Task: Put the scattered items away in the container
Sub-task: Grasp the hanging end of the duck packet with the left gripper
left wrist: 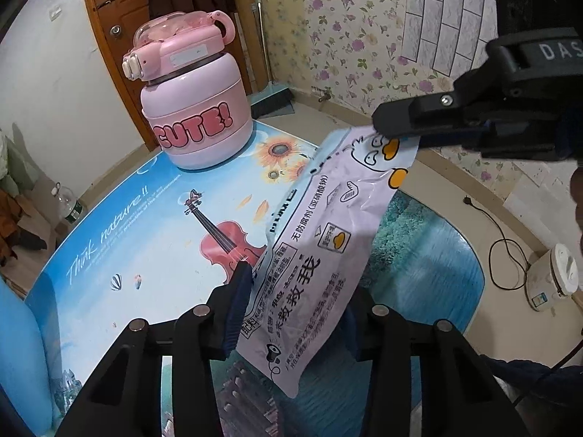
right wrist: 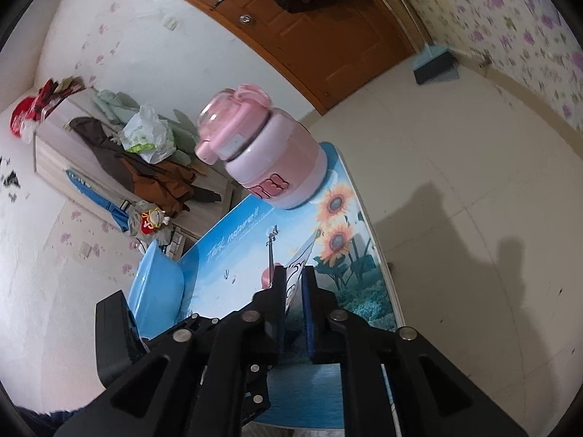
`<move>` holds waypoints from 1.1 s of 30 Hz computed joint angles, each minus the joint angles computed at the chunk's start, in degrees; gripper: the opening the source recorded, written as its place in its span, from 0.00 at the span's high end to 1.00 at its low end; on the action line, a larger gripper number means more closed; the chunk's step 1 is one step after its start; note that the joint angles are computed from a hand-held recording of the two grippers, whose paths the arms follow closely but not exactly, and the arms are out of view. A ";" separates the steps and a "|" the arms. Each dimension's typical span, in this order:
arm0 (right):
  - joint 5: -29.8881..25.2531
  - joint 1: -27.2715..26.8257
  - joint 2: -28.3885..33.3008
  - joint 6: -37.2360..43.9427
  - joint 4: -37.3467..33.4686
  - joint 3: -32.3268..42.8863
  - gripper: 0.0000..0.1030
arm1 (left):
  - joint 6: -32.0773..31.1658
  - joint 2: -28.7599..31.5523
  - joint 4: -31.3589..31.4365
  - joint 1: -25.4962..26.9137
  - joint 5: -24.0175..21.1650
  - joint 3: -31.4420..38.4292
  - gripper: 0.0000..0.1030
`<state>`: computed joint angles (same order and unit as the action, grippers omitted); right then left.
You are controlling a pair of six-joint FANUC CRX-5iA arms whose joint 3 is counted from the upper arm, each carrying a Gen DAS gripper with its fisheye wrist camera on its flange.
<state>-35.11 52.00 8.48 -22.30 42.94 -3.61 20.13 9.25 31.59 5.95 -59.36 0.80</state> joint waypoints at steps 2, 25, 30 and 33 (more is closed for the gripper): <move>1.15 -0.33 0.04 -1.19 -0.71 -0.42 0.79 | 0.00 0.22 0.11 0.10 -0.08 0.08 0.62; 5.68 -2.92 8.04 6.49 -12.37 7.44 0.82 | 2.63 1.27 -1.29 0.67 -1.96 1.91 0.64; 6.69 -2.62 7.38 3.73 -8.25 6.73 0.86 | 0.70 -1.58 -0.34 -0.15 3.78 -1.68 0.32; 7.23 -2.11 7.25 3.73 -7.64 7.16 0.87 | 0.36 -2.00 0.45 -0.10 4.61 -2.10 0.33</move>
<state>-27.89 49.89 15.74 -18.57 35.30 3.55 20.49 7.25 32.04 5.85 -54.75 -1.30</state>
